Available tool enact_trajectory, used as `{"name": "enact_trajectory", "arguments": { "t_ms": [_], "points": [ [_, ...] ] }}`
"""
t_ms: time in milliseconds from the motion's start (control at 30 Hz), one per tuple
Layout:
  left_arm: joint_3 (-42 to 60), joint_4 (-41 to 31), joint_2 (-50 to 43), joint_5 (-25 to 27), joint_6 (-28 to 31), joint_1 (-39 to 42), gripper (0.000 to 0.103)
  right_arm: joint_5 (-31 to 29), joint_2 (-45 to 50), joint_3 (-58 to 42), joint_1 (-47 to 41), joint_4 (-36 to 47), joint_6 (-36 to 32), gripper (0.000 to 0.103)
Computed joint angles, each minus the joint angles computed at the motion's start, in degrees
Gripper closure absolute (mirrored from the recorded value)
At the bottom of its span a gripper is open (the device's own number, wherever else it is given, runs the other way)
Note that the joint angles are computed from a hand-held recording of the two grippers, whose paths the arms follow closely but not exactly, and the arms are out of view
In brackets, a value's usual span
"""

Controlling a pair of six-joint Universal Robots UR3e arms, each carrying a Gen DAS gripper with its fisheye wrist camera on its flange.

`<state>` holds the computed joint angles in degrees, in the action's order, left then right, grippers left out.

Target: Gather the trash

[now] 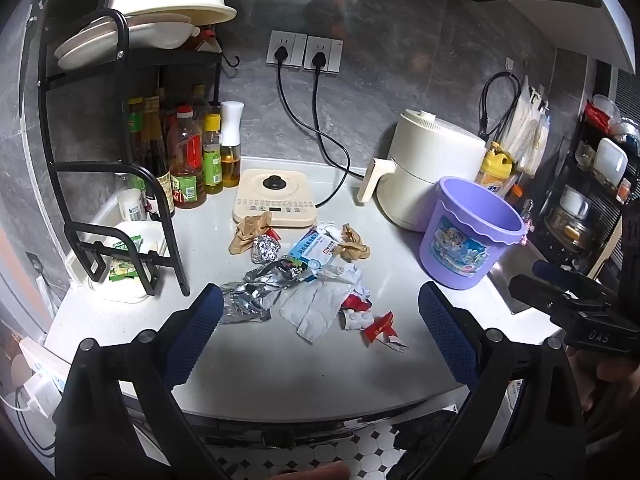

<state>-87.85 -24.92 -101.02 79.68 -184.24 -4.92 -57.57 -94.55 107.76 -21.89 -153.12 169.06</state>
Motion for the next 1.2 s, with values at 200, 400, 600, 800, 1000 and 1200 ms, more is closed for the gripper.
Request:
{"name": "enact_trajectory", "arguments": {
  "t_ms": [200,400,600,800,1000,1200],
  "points": [
    [-0.1,0.4,-0.4,0.7,-0.2,-0.3,0.006,-0.7,-0.1,-0.1,0.7,0.4,0.4,0.008],
    [-0.6,0.5,0.1,0.6,-0.1,-0.6,0.006,-1.2,-0.2,0.0,1.1,0.0,0.3,0.008],
    [-4.1,2.3,2.3,-2.8,0.5,1.8,0.006,-1.2,-0.4,0.3,1.1,-0.2,0.1,0.008],
    [-5.1,3.1,3.2,-3.3,0.4,2.0,0.006,-1.2,-0.3,-0.3,1.2,0.0,0.3,0.008],
    [-3.5,1.8,3.1,-3.3,0.2,1.9,0.006,-0.6,-2.1,0.4,0.7,1.6,-0.8,0.008],
    [-2.3,0.6,3.1,-3.2,0.3,1.6,0.006,-1.0,-2.7,0.2,0.8,1.9,-0.9,0.008]
  ]
}}
